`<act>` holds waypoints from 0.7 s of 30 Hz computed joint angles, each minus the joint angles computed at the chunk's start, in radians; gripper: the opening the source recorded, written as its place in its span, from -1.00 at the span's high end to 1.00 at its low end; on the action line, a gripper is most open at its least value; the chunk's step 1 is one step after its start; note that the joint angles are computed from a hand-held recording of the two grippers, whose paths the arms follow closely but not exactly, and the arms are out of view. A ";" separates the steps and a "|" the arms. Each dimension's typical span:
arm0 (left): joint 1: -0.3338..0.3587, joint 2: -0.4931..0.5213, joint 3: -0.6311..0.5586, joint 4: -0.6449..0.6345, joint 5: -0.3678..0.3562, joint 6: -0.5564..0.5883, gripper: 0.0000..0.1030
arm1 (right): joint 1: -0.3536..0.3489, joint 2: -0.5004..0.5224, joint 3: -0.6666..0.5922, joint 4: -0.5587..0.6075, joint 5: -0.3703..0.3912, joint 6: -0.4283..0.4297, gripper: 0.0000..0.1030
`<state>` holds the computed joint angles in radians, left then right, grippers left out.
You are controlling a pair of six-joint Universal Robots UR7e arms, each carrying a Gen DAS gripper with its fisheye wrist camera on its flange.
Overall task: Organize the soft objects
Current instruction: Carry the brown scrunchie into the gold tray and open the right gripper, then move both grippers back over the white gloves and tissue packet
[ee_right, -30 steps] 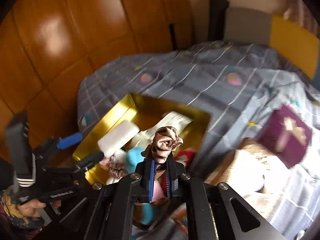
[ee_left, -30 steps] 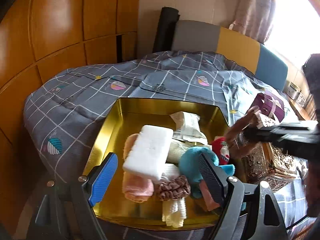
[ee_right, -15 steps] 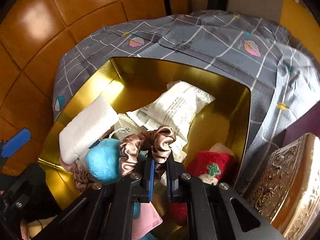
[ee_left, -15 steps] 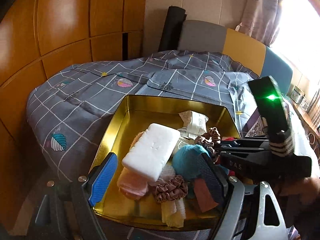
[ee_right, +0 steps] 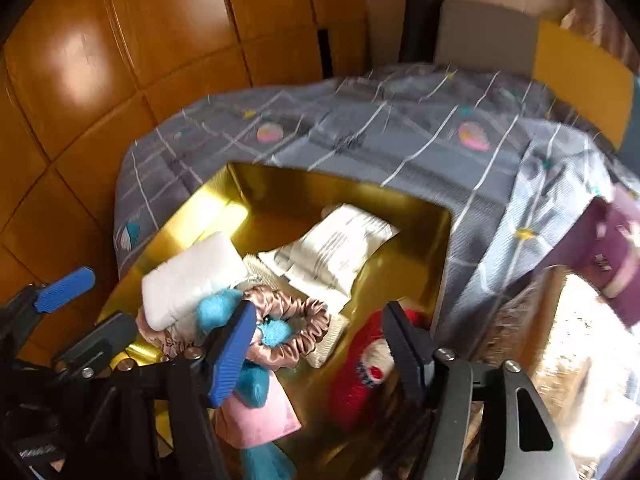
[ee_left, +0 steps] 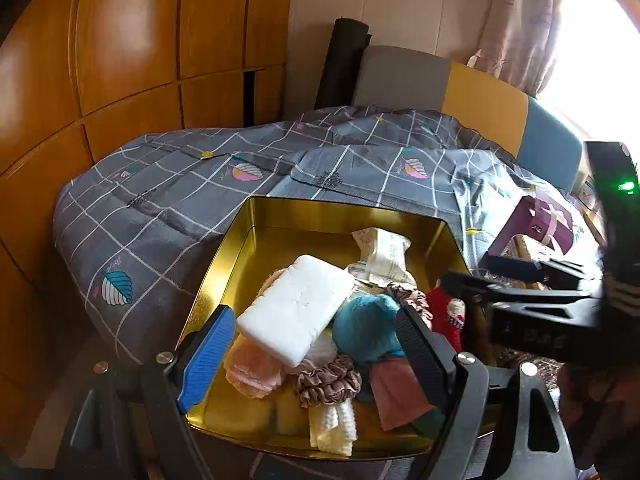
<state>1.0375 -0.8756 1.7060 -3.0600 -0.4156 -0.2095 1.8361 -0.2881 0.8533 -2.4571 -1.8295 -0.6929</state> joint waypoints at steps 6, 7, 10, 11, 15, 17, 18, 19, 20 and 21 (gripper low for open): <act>-0.021 0.013 -0.005 -0.033 -0.017 0.059 -0.62 | -0.010 -0.108 0.153 -0.177 0.045 -0.009 -0.45; -0.024 0.016 -0.005 -0.042 -0.020 0.071 -0.62 | -0.014 -0.126 0.175 -0.200 0.053 -0.007 -0.45; -0.037 0.029 -0.019 -0.050 -0.031 0.107 -0.62 | -0.027 -0.179 0.238 -0.275 0.061 -0.006 -0.49; -0.043 0.035 -0.024 -0.058 -0.038 0.125 -0.62 | -0.032 -0.195 0.258 -0.299 0.062 -0.003 -0.51; -0.065 0.061 -0.053 -0.098 -0.075 0.217 -0.62 | -0.063 -0.264 0.321 -0.374 0.055 0.035 -0.59; -0.073 0.070 -0.069 -0.114 -0.119 0.262 -0.62 | -0.083 -0.298 0.346 -0.406 0.041 0.058 -0.61; -0.077 0.077 -0.082 -0.114 -0.149 0.289 -0.62 | -0.096 -0.317 0.357 -0.421 0.035 0.072 -0.63; -0.082 0.085 -0.095 -0.109 -0.168 0.306 -0.62 | -0.109 -0.336 0.367 -0.435 0.027 0.085 -0.65; -0.086 0.095 -0.111 -0.104 -0.185 0.323 -0.62 | -0.122 -0.353 0.374 -0.449 0.015 0.102 -0.65; -0.091 0.108 -0.131 -0.099 -0.211 0.344 -0.62 | -0.135 -0.370 0.380 -0.458 0.001 0.120 -0.65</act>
